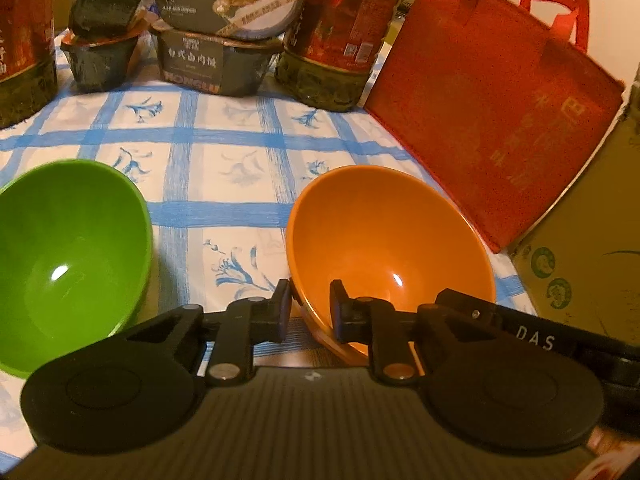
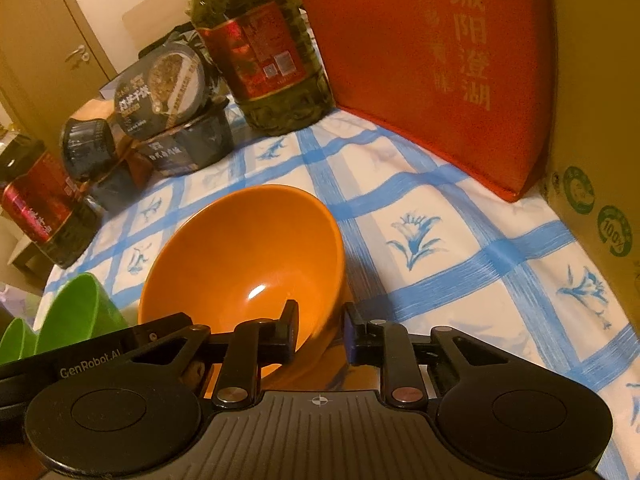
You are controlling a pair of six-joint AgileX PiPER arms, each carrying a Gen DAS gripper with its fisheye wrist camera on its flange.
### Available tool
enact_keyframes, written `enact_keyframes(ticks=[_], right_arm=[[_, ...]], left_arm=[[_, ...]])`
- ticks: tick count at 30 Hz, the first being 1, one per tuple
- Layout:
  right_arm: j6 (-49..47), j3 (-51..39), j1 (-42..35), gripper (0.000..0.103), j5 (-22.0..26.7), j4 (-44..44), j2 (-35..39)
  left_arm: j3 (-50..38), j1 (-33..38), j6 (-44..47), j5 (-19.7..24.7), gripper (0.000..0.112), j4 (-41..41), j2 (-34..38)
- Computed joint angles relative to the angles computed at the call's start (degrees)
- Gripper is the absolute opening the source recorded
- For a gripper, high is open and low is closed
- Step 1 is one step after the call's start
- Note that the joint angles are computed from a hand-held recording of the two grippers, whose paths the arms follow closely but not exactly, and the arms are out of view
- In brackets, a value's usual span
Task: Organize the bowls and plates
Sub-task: 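Close both grippers on the rim of the orange bowl, then lift the orange bowl with both grippers and carry it over a green bowl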
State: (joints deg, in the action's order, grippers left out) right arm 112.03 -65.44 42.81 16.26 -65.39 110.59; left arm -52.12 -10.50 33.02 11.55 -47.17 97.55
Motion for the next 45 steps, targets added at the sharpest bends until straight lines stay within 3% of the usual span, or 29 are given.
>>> enact_keyframes(ticks=[9, 19, 25, 31, 39, 45], right_arm=[[-13.7, -5.0, 6.0, 0.023, 8.0, 12.1, -5.0], [-25.7, -22.2, 13.6, 0.023, 16.4, 21.1, 1.2], [-35.2, -35.9, 15.4, 0.023, 19.6, 29.0, 9.9], [-44.7, -49.1, 14.8, 0.023, 23.0, 37.1, 19.2], [-52.5, -61.7, 14.5, 0.023, 28.7, 41.2, 28.2], [-54.8, -65.9, 14.8, 0.023, 31.1, 41.7, 31.4]], left_arm=[[2.5, 4.4, -10.2, 6.3, 0.018, 10.7, -11.9], [2.8, 19.1, -3.9, 16.0, 0.018, 10.2, -21.0], [2.1, 28.4, 4.3, 19.1, 0.018, 6.0, -20.1], [1.7, 33.9, 11.4, 19.3, 0.018, 1.6, -15.4], [1.6, 35.6, 18.5, 17.5, 0.018, -3.3, -10.0], [2.6, 35.6, 21.0, 15.9, 0.018, -5.2, -8.5]])
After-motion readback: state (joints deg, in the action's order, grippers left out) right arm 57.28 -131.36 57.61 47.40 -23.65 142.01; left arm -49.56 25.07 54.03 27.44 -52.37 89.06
